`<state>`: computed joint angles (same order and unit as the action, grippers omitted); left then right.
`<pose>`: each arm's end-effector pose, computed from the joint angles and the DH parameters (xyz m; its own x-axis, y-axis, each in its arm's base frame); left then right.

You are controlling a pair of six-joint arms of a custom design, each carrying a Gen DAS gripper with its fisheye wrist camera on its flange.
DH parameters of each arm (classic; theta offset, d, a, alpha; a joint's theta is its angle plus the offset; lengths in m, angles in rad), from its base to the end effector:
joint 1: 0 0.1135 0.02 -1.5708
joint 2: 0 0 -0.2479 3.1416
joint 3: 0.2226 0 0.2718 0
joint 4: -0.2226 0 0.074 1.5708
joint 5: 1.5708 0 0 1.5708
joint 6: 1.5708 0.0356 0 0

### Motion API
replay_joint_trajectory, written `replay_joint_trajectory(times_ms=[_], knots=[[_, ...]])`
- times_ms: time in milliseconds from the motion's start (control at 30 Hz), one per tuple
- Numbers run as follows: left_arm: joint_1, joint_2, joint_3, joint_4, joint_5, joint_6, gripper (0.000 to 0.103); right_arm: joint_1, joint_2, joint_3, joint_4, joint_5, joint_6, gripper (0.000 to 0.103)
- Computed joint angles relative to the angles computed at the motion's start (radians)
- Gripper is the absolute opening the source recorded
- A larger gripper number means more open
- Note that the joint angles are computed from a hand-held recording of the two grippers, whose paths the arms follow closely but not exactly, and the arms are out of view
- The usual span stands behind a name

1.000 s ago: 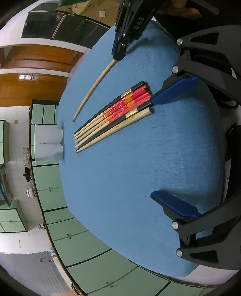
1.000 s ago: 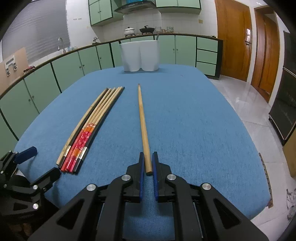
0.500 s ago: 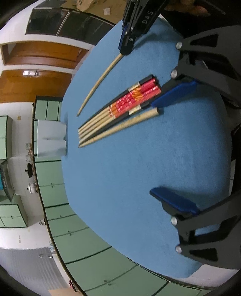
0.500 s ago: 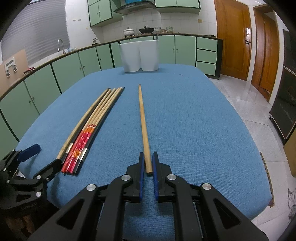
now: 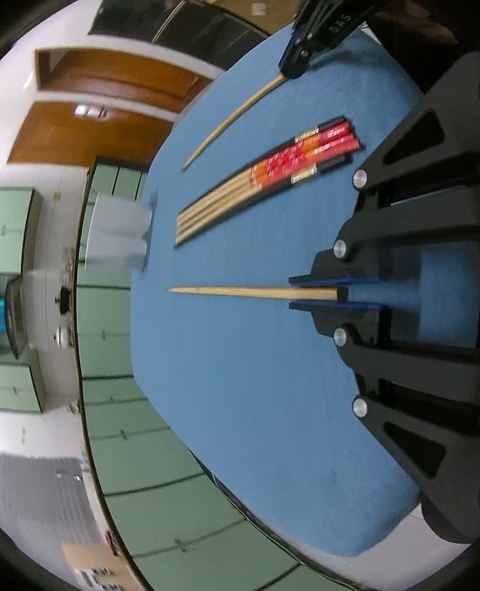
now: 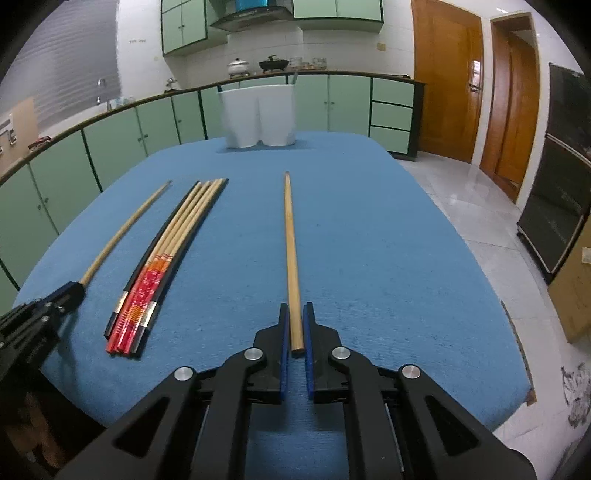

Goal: Organize utensils

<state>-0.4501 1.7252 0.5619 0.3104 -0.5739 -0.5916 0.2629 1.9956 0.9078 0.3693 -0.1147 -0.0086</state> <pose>0.2665 -0.1073 0.0606 -0.5873 -0.2363 -0.7741 -0.3418 0.9394 -0.0274 0.3666 0.1029 0.0605 -0.6327 -0.1791 -0.7534 -0.3468 0.9354 0.0689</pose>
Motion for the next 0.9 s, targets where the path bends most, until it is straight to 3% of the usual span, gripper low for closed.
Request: replay_joint_trajectory(times_ms=[100,167,233,267,367,400,467,533,733,900], knots=[[0.01,-0.024,-0.019,0.0,0.023,0.008,0.01,0.004,-0.007,-0.013,0.006,-0.027,-0.026,0.009],[0.008,-0.034,-0.025,0.0,0.029,0.025,0.035,0.004,-0.013,-0.025,0.016,-0.033,-0.04,0.009],[0.006,-0.036,-0.032,0.005,0.026,0.032,0.048,0.001,-0.017,-0.032,0.019,-0.036,-0.048,0.012],[0.007,-0.032,-0.033,0.01,0.03,0.039,0.048,-0.001,-0.016,-0.037,0.027,-0.034,-0.051,0.013],[0.017,-0.027,-0.041,0.04,0.045,0.06,0.043,0.0,-0.005,-0.023,0.027,-0.031,-0.06,0.013],[0.023,-0.027,-0.044,0.052,0.055,0.069,0.037,0.003,-0.002,-0.018,0.024,-0.026,-0.068,0.012],[0.034,-0.032,-0.045,0.051,0.075,0.072,0.015,0.0,-0.007,-0.01,0.007,-0.033,-0.067,0.009],[0.052,-0.066,-0.047,0.013,0.111,0.052,0.006,-0.002,-0.027,-0.019,-0.001,-0.039,-0.057,0.008],[0.06,-0.311,-0.073,-0.163,0.155,0.019,0.006,-0.026,-0.183,-0.056,-0.084,-0.088,-0.029,0.007],[0.07,-0.523,-0.024,-0.354,0.147,0.063,0.006,-0.041,-0.306,-0.007,-0.232,-0.127,-0.031,0.007]])
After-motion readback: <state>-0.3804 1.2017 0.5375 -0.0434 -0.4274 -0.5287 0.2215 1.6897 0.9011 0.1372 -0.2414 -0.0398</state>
